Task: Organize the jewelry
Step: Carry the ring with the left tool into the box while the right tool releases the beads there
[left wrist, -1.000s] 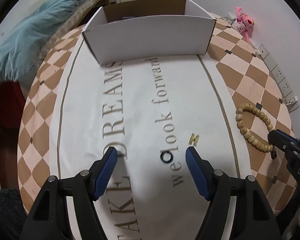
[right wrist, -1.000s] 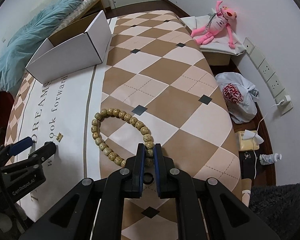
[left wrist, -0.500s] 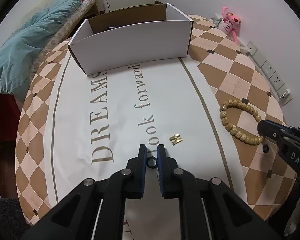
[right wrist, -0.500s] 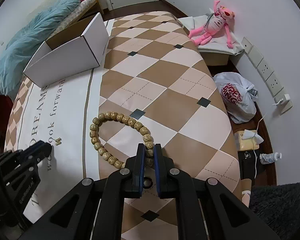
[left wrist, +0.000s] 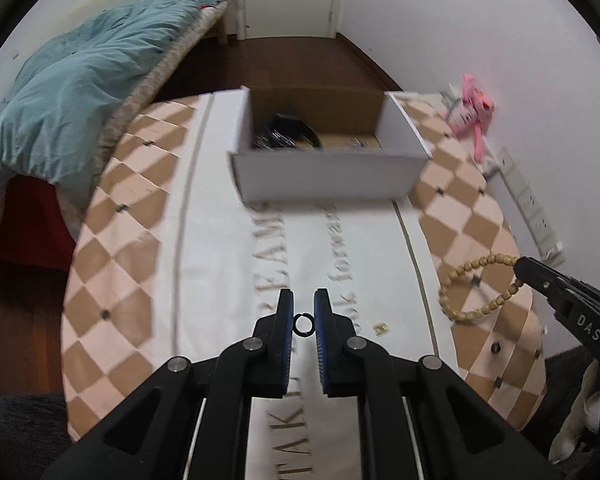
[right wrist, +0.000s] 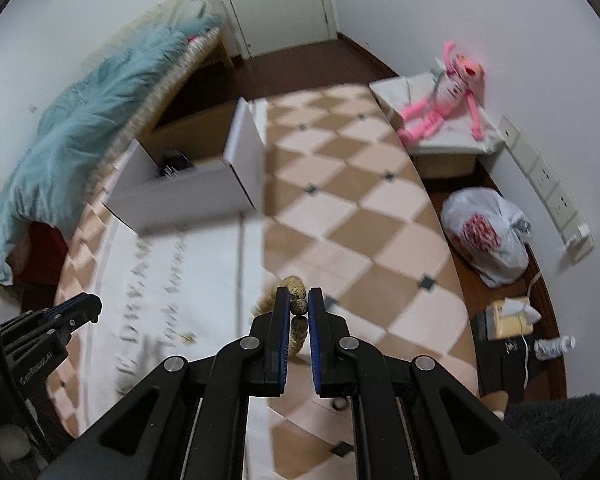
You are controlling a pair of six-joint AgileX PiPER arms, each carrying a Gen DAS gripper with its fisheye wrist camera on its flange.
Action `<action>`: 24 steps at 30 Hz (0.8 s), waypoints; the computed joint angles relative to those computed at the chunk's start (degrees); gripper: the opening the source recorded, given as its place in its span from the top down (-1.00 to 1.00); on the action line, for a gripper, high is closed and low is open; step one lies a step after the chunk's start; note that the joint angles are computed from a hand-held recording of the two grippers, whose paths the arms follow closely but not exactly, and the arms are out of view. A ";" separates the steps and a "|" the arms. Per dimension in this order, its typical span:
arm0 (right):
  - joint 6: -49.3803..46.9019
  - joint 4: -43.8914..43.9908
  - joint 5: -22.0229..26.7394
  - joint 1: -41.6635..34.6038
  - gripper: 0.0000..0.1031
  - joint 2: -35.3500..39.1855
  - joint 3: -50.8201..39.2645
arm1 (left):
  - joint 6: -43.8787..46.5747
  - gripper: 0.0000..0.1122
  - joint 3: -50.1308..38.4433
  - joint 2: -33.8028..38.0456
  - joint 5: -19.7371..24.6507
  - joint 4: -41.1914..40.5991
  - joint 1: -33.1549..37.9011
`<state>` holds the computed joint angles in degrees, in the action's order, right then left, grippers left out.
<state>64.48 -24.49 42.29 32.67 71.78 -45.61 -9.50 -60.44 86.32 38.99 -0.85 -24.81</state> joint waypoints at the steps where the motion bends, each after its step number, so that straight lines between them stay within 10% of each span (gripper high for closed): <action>1: -0.22 0.00 0.16 0.05 0.82 -0.03 -0.86 | 1.13 0.86 -0.28 -0.46 0.34 -1.03 1.12; 13: -9.34 3.78 5.16 0.04 0.83 -0.69 -13.08 | 7.90 0.86 -6.21 -1.82 7.38 -7.07 5.48; 24: -34.93 19.40 9.08 -10.21 0.82 16.18 -39.75 | 12.74 0.86 -41.89 21.15 22.66 -10.67 9.26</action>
